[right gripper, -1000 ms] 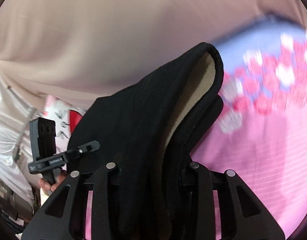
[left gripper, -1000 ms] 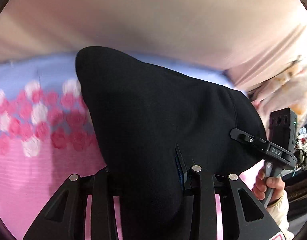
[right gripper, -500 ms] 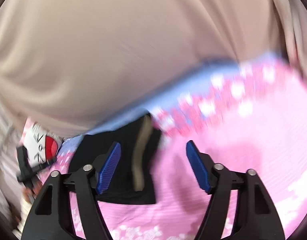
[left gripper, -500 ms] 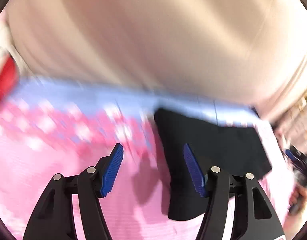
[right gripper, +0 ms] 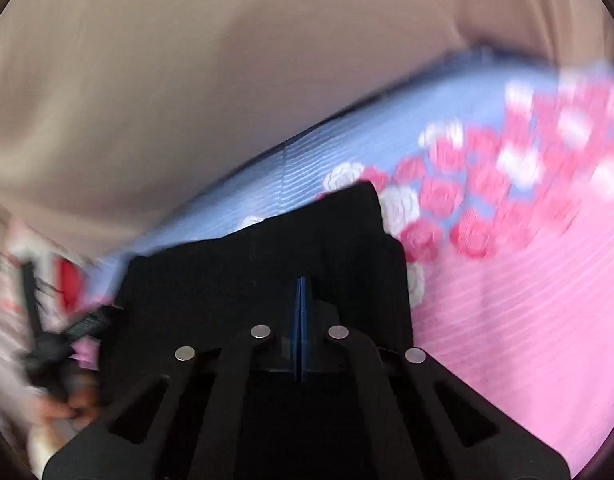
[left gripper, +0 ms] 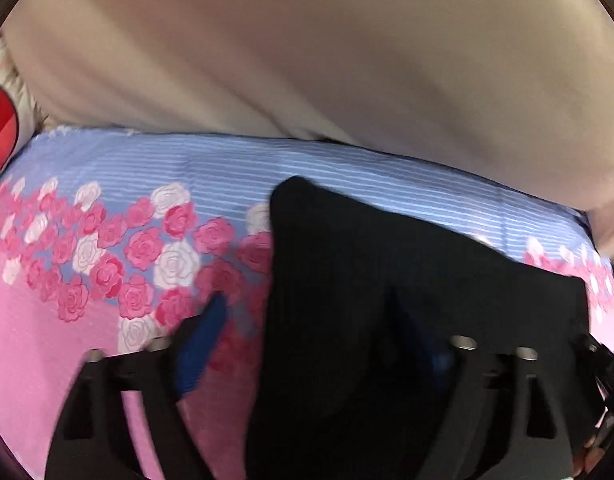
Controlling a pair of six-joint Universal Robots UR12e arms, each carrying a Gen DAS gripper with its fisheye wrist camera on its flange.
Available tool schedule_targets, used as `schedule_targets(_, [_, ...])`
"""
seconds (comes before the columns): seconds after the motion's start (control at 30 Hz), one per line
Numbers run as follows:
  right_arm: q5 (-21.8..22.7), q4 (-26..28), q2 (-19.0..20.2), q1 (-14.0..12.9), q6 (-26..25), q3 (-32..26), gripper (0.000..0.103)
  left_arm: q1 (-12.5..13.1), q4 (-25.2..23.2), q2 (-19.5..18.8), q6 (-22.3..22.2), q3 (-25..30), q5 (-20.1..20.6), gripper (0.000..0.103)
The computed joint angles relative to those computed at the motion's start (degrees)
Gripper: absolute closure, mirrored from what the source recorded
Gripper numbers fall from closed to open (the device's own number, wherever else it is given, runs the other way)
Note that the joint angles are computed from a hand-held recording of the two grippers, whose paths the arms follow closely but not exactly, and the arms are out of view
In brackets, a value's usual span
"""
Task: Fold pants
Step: 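Lower the folded trousers onto the sheet and open both tools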
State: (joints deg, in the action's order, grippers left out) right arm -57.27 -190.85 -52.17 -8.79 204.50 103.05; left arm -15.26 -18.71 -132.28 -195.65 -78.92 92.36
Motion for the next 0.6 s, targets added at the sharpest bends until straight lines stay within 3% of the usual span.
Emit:
schedule_targets(0.07, [-1.7, 3.0, -1.1, 0.7, -2.3, -0.1, 0.103, 0.5, 1.6, -0.1, -1.3, -0.5, -1.9, 0.016])
schedule_targets(0.13, [-3.8, 5.5, -2.7, 1.2, -4.0, 0.1, 0.103, 0.5, 2.7, 1.0, -1.1, -1.6, -2.3, 0.024])
schedule_targets(0.2, [-8.7, 2.0, -6.0, 2.0, -6.1, 2.9, 0.097, -0.4, 4.1, 3.0, 0.2, -3.5, 0.9, 0.031])
schedule_targets(0.33, [-17.0, -4.2, -12.7, 4.1, -13.2, 9.8, 0.092, -2.2, 12.5, 9.1, 6.3, -11.1, 8.8, 0.026])
schedule_targets(0.4, [-20.3, -7.1, -15.6, 4.9, -15.8, 13.4, 0.075, -3.7, 15.8, 12.2, 7.8, -15.2, 13.6, 0.017])
schedule_targets(0.43, [-21.6, -8.5, -16.4, 5.3, -16.6, 15.0, 0.054, -4.2, 17.3, 13.2, 8.5, -16.8, 14.4, 0.016])
schedule_targets(0.47, [-22.7, -9.0, -17.0, 5.7, -17.0, 15.5, 0.041, -4.9, 18.5, 14.4, 9.5, -18.7, 15.1, 0.016])
schedule_targets(0.53, [-25.8, -11.3, -18.0, 6.9, -18.1, 17.7, 0.04, -5.7, 19.0, 16.0, 10.2, -21.1, 15.5, 0.016])
schedule_targets(0.6, [-31.6, -14.0, -17.9, 8.9, -19.4, 19.5, 0.037, -6.7, 19.6, 17.2, 10.6, -23.5, 14.7, 0.016])
